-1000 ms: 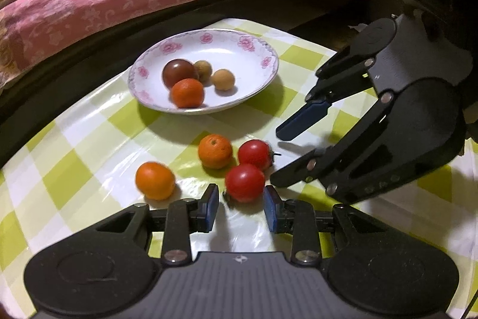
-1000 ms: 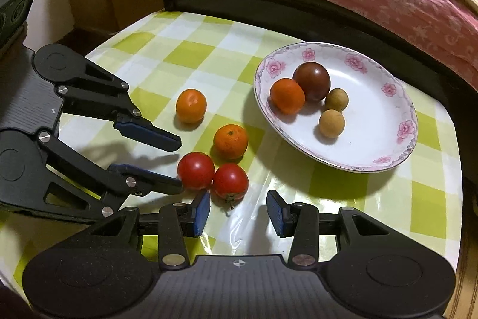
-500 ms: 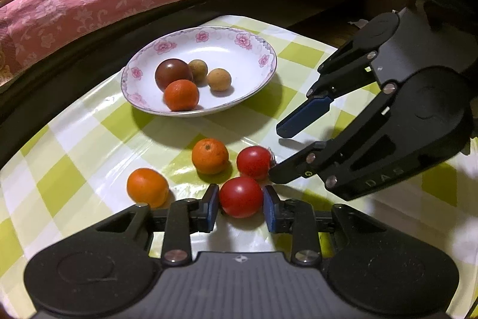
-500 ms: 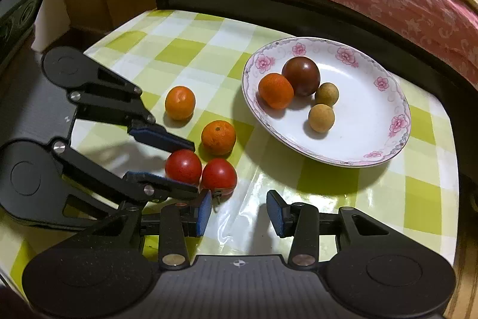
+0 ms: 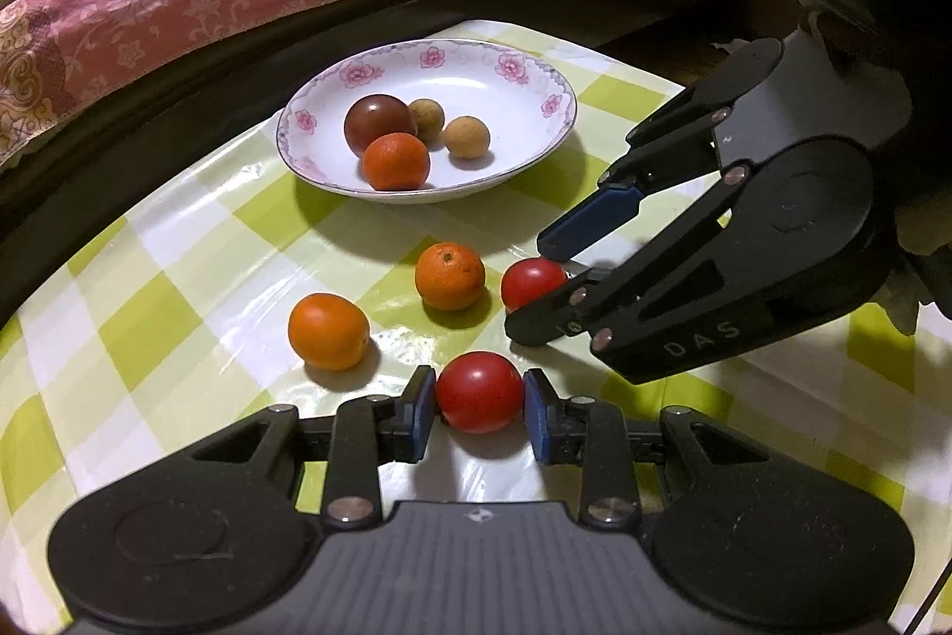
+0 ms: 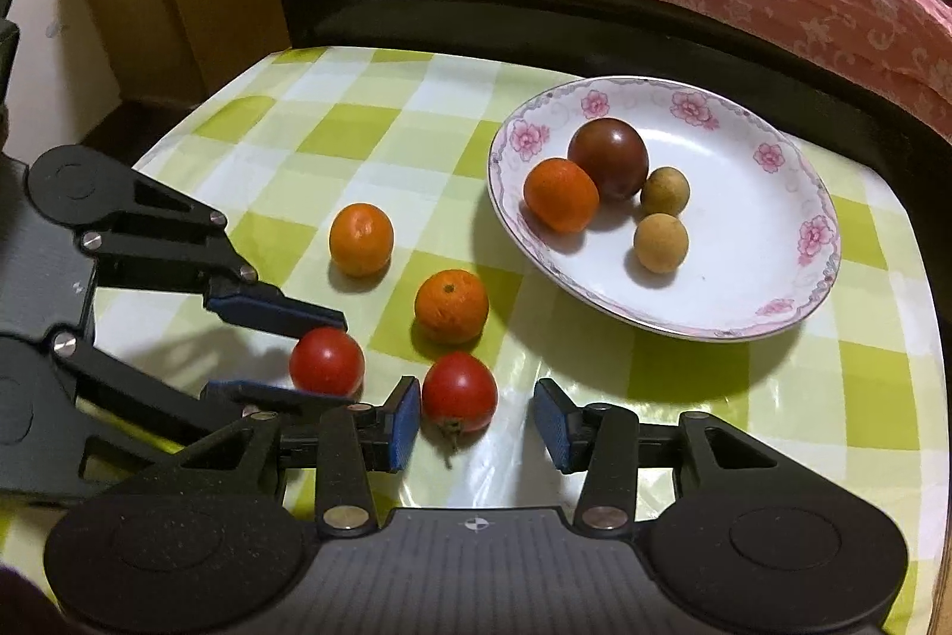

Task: Organize fruits
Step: 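Grasp a red cherry tomato with the left tool while the right tool grasps the other, then carry both red cherry tomatoes over the white plate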

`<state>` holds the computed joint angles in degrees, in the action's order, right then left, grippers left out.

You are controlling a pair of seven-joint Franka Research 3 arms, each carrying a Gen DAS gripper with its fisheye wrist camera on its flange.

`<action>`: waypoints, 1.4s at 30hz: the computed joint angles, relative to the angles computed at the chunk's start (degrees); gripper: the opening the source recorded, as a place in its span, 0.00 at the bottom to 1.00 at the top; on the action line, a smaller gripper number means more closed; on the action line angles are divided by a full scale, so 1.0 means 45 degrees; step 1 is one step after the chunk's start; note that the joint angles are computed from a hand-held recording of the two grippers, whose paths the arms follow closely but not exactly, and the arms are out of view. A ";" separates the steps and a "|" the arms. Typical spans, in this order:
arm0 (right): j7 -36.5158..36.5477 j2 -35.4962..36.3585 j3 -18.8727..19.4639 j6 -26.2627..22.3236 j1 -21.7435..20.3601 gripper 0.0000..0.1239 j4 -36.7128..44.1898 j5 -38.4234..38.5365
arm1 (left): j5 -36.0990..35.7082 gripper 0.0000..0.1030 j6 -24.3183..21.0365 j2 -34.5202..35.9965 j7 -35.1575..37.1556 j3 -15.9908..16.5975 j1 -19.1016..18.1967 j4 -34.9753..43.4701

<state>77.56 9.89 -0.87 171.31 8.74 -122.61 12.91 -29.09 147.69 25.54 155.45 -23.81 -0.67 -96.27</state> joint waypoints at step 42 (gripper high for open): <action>0.6018 -0.0688 -0.0826 -0.0817 0.0507 0.19 -0.0482 -0.5517 | 0.1368 0.38 0.0336 0.0019 -0.1760 0.0119 -0.0302 -0.0049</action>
